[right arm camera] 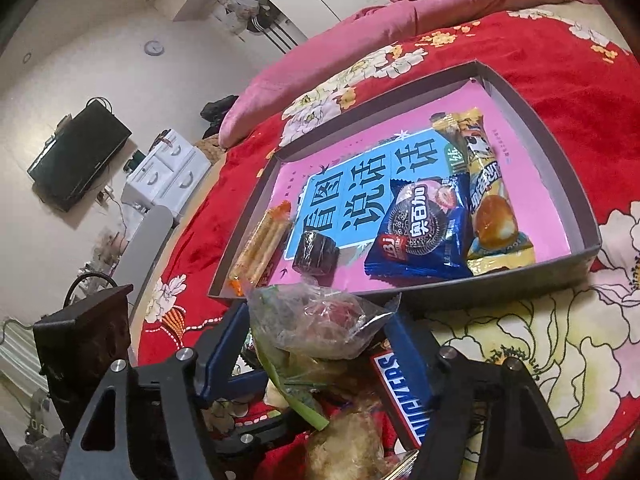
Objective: Organize snacks
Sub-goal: 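Grasp the green-labelled pastry bag with the left tool while the right tool grasps the clear plastic bag, then lift the green-labelled bag with the left tool while the right tool lifts the clear bag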
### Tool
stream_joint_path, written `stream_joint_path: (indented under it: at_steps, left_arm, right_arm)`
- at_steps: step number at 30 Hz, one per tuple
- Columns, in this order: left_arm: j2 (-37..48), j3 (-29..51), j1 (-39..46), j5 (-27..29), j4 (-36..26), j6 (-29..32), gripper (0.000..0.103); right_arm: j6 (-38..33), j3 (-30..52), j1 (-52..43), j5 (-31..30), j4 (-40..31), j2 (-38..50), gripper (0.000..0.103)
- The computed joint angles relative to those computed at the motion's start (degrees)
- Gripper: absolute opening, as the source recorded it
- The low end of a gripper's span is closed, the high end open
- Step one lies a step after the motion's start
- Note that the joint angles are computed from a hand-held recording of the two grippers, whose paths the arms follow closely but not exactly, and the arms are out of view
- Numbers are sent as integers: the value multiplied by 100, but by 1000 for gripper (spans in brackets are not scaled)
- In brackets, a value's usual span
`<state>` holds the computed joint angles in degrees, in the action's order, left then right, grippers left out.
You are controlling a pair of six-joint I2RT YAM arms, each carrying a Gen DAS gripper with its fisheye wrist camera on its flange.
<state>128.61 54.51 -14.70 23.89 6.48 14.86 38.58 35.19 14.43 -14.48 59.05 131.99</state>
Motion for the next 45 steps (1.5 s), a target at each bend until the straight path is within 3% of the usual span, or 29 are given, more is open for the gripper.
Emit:
stream_joint_path:
  at_steps: [12,23,27,39,45]
  left_arm:
    - [75,151,12,93,-105,-151,57]
    - [48,135,43,43,-80,-183,45]
    - [-33,49,89,125,-41,-160,36]
    - [-392,-278,273,420,51,-64,33]
    - [-725,-627,410,464,504,-202,33]
  right_arm:
    - [-22,-158,-105,-203,315,8,65]
    - [94,-634,-343,-208,891,-122,65]
    - [138,-743,-414,-154,1012,-169,65]
    - [-405,-835,-211,219,623,-579,65]
    - [-436,-970,-187,343,773,-680,65]
